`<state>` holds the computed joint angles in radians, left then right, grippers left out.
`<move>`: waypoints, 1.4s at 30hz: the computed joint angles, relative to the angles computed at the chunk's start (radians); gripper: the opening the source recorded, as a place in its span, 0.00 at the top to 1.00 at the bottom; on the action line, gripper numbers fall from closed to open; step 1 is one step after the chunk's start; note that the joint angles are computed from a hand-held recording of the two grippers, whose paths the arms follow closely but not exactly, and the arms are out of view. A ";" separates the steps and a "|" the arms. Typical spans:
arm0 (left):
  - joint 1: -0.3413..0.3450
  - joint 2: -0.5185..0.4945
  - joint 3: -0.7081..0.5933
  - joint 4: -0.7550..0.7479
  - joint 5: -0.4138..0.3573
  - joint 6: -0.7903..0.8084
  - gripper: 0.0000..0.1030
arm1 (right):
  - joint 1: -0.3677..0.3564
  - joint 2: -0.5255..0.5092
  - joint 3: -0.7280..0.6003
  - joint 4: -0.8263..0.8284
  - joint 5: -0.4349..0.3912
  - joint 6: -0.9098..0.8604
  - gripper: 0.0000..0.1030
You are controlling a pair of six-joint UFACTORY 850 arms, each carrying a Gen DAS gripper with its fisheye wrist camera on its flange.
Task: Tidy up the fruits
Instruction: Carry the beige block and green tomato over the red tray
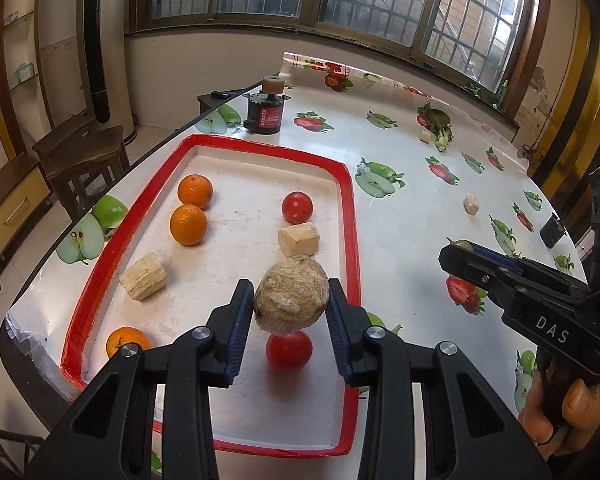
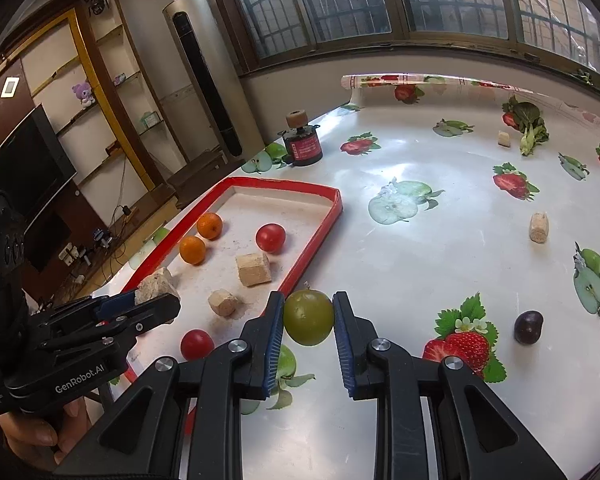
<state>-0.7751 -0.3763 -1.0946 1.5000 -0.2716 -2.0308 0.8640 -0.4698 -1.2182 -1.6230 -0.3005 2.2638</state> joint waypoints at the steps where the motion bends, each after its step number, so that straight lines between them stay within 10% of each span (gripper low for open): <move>1: 0.004 0.002 0.003 0.003 0.005 -0.003 0.67 | 0.001 -0.004 -0.006 0.009 0.001 -0.011 0.76; 42: 0.108 -0.015 0.032 -0.030 0.119 -0.004 0.67 | -0.020 -0.230 -0.315 0.590 0.087 -0.702 0.76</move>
<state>-0.6674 -0.3909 -1.0625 1.4696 -0.1531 -2.0347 0.8442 -0.6994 -1.5336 -1.0331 -0.2138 1.5618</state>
